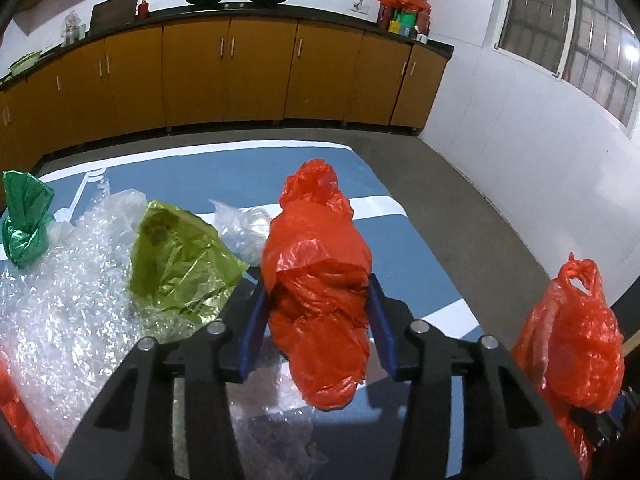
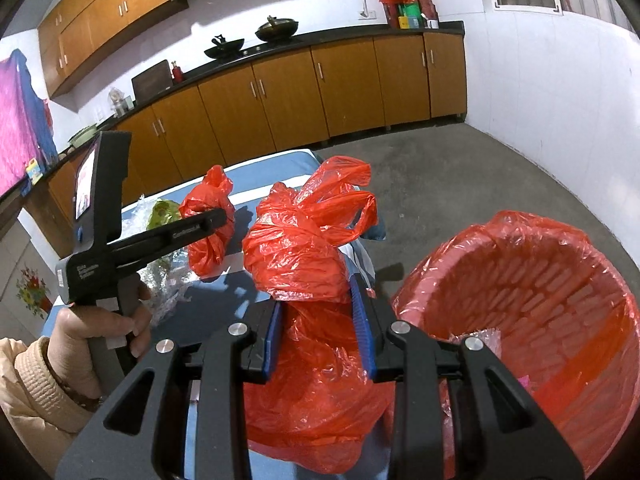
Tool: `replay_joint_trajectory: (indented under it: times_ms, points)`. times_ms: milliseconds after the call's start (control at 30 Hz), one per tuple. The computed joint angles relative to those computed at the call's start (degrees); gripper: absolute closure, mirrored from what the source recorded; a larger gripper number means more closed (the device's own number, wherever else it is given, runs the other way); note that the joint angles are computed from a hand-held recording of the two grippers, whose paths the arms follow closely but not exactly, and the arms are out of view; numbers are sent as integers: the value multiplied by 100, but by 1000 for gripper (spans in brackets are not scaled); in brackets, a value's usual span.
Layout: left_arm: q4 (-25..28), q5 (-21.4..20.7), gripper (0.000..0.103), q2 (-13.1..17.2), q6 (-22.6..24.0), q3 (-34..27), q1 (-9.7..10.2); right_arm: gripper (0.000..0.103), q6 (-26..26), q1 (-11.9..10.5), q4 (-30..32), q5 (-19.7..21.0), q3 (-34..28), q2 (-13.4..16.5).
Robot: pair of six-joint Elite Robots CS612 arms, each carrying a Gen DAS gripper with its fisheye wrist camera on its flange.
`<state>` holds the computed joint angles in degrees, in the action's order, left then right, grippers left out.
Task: Collect trash
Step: 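Carry both red bags over the basket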
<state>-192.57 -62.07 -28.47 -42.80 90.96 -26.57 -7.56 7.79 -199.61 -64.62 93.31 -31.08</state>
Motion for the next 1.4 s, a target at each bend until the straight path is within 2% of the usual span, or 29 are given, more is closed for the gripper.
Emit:
replay_joint_trajectory:
  times_ms: [300, 600, 867, 1067, 1400]
  points:
    - [-516, 157, 59, -256, 116, 473, -174, 71, 59, -93, -429, 7, 294, -152]
    - [-988, 286, 59, -579, 472, 948, -558, 71, 283, -314, -811, -311, 669, -391]
    - [-1277, 24, 59, -679, 687, 987, -854, 71, 437, -534, -1089, -572, 957, -528]
    - [-1320, -199, 59, -653, 848, 843, -997, 71, 614, -689, -1204, -723, 1067, -592]
    - [-1183, -565, 59, -562, 1041, 585, -1068, 71, 927, -840, -1137, -839, 1087, -597]
